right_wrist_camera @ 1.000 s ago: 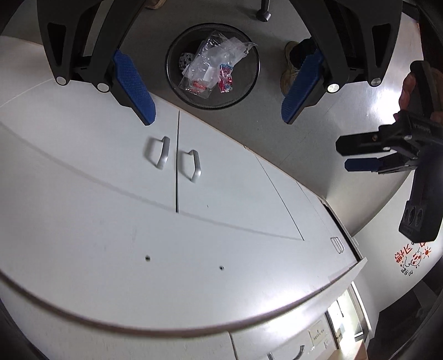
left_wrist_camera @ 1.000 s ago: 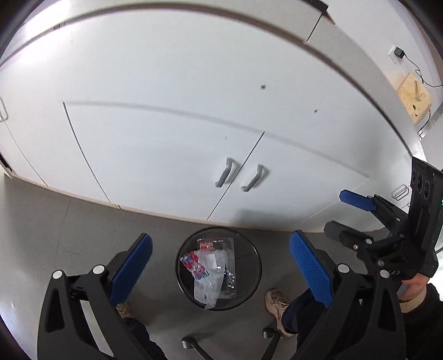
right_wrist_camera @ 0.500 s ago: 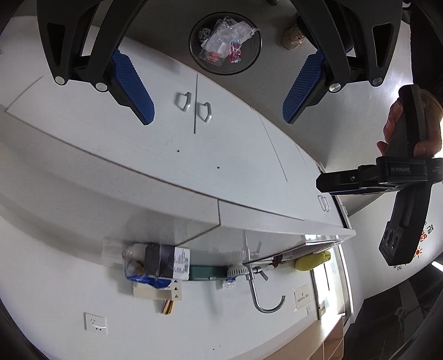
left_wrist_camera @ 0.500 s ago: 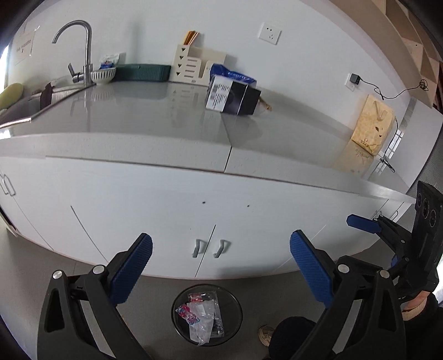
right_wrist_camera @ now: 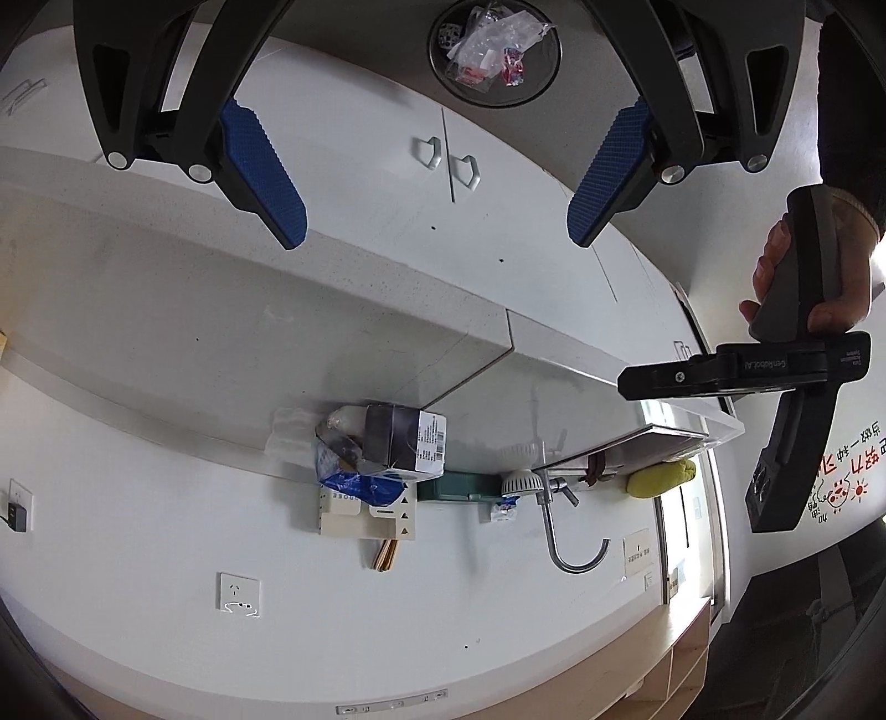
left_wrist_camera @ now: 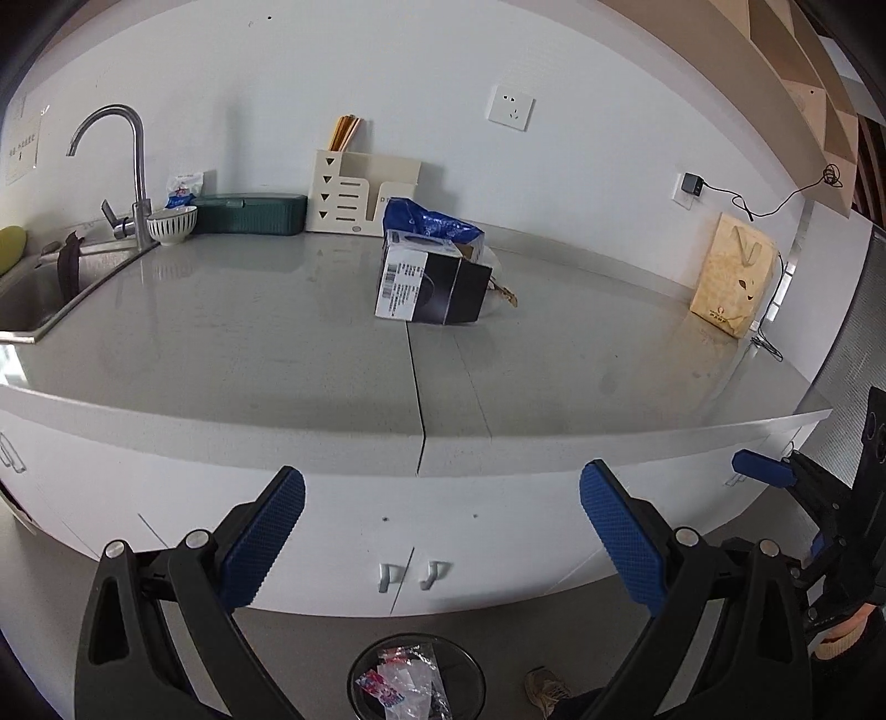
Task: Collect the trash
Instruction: 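Raise both tools back up toward the counter, then move both tools toward the black speaker box on the counter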
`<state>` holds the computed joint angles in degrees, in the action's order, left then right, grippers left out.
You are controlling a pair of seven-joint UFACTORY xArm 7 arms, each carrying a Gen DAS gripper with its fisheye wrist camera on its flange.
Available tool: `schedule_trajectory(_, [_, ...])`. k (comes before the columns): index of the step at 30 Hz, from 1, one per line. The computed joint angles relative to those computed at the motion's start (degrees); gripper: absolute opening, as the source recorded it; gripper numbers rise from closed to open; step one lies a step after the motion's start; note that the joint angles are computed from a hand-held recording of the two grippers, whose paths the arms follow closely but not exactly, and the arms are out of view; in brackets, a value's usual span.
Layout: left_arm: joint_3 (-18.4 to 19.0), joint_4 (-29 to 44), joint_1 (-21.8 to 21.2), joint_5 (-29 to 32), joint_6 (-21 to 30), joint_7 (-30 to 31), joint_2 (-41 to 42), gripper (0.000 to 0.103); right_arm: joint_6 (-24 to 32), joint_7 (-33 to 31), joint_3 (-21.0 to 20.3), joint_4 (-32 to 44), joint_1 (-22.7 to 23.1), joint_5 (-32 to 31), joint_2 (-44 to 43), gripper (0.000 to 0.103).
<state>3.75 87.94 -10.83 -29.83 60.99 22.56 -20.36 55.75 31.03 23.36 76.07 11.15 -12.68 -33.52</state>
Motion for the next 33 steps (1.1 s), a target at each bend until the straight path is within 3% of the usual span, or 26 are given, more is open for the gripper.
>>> schedule_trajectory(10, [-5.35, 17.94, 0.99, 1.46, -6.09, -2.49, 18.76, 0.099, -8.19, -4.31, -4.09, 4.38, -2.49, -4.31, 8.63, 0.096])
schedule_trajectory(16, [-8.12, 23.64, 1.94, 5.17, -5.98, -5.97, 24.58, 0.099, -10.16, -5.24, -6.25, 7.19, -2.23, -4.85, 12.72, 0.096])
schedule_trajectory(23, [-9.66, 31.46, 1.94, 9.33, -2.14, -11.57, 30.24, 0.099, -9.02, -9.26, -8.8, 10.39, -0.82, -3.82, 15.59, 0.096])
schedule_trajectory(28, [-10.45, 35.94, -0.49, 15.05, -1.73, -14.28, 33.86, 0.099, -10.53, -13.93, -12.05, 10.91, 0.07, 0.15, 16.64, 0.096])
schedule_trajectory(33, [-10.46, 52.56, -3.85, 20.24, 4.53, -17.98, 44.72, 0.099, -11.87, -19.17, -14.78, 12.96, 0.11, 4.7, 18.73, 0.096])
